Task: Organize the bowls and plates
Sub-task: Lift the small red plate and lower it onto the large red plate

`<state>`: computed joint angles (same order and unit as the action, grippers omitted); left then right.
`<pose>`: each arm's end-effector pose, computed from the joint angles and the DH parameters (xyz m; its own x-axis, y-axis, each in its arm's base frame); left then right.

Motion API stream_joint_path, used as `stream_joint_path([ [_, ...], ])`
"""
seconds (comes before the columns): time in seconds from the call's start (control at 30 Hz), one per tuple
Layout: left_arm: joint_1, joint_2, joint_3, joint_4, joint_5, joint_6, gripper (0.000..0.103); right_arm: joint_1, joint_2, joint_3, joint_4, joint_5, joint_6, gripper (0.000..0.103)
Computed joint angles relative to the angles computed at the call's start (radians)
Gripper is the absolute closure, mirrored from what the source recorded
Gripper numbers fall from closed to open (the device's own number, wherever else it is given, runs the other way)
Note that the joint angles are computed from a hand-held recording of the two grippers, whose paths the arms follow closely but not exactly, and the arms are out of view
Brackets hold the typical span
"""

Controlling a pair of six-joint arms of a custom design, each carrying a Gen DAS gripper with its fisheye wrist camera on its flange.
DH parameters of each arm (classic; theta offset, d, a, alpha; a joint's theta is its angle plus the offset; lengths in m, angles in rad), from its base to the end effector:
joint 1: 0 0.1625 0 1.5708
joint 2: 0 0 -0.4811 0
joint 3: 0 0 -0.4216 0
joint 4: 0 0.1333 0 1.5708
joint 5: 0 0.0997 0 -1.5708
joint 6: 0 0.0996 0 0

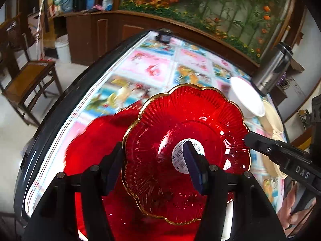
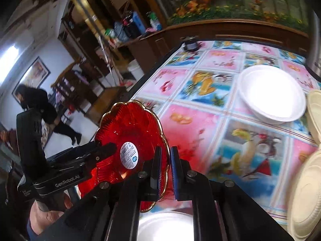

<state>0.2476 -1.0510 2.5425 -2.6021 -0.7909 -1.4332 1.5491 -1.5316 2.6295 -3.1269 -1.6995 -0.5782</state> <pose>-0.2703 -0.2781 0.0521 -0.8428 -0.1125 -0.5263 0.2465 0.7887 -0.5632 0.1130 -0.3465 0.2234 -0.8399 -0.4245 0.3381 -0.5249 0.7937 -0.3075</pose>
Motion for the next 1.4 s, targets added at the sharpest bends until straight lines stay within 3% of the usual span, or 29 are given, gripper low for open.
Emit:
stream_joint_path([
  [0.33,-0.040,-0.065,0.089,0.086,-0.044,-0.154,0.045,0.123,0.175,0.039,-0.110,-0.137,-0.006,0.092],
  [0.47,-0.053,-0.078,0.089,0.136,-0.040,-0.170,0.045,0.128,0.216,0.037,-0.116,-0.167,-0.002,0.092],
  [0.8,-0.079,-0.043,0.036,0.338,-0.006,-0.207,0.045,0.116,0.244,0.043,-0.136,-0.176,-0.013,0.094],
  [1.4,-0.080,-0.018,-0.005,0.434,0.021,-0.203,0.033,0.110,0.247,0.049,-0.155,-0.152,-0.026,0.090],
])
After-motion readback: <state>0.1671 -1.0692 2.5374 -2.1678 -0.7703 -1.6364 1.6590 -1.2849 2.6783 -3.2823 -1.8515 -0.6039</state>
